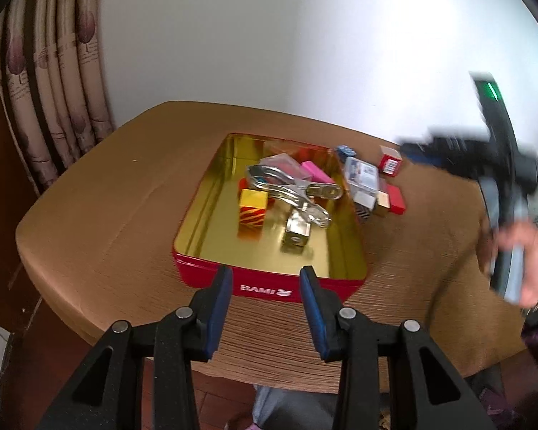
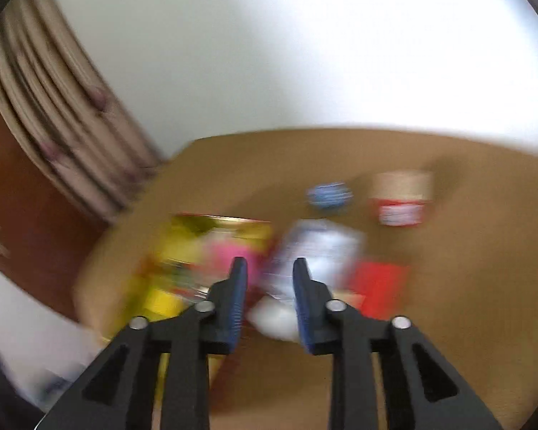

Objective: Organize rigid objects
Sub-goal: 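Carry the metal clip into the tin and open the right tool, then move the left tool to the white marble cube and grasp it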

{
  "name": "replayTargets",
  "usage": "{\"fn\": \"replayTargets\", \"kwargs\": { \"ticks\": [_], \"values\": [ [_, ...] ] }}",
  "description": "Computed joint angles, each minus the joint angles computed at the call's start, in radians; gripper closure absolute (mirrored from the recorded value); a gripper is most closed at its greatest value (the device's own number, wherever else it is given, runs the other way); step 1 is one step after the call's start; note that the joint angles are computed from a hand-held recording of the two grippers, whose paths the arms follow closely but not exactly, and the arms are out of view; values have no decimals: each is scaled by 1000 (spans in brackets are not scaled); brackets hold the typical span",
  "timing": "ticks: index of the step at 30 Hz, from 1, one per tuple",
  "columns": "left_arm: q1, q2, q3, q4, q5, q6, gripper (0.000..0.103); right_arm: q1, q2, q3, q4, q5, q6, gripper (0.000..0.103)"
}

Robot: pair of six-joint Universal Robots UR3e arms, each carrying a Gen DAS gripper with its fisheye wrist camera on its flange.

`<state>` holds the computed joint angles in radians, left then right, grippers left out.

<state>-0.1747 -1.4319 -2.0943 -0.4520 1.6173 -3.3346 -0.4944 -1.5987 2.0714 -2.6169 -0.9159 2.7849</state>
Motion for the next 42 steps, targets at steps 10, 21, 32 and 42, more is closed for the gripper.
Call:
{"fn": "replayTargets", "kwargs": {
  "ticks": [10, 21, 32, 42],
  "values": [
    [-177, -128, 155, -53, 27, 26, 64, -384, 21, 337, -330, -150, -323, 55],
    [-393, -665, 715, -50, 97, 159, 64, -585, -64, 374, -112, 96, -489, 30],
    [-365, -942, 870, 319, 272, 371, 64, -579, -30, 337, -37, 129, -504, 28],
    [-210, -908, 787, 354, 174, 413, 64, -529, 12, 313, -86, 63, -456, 24]
  ]
}}
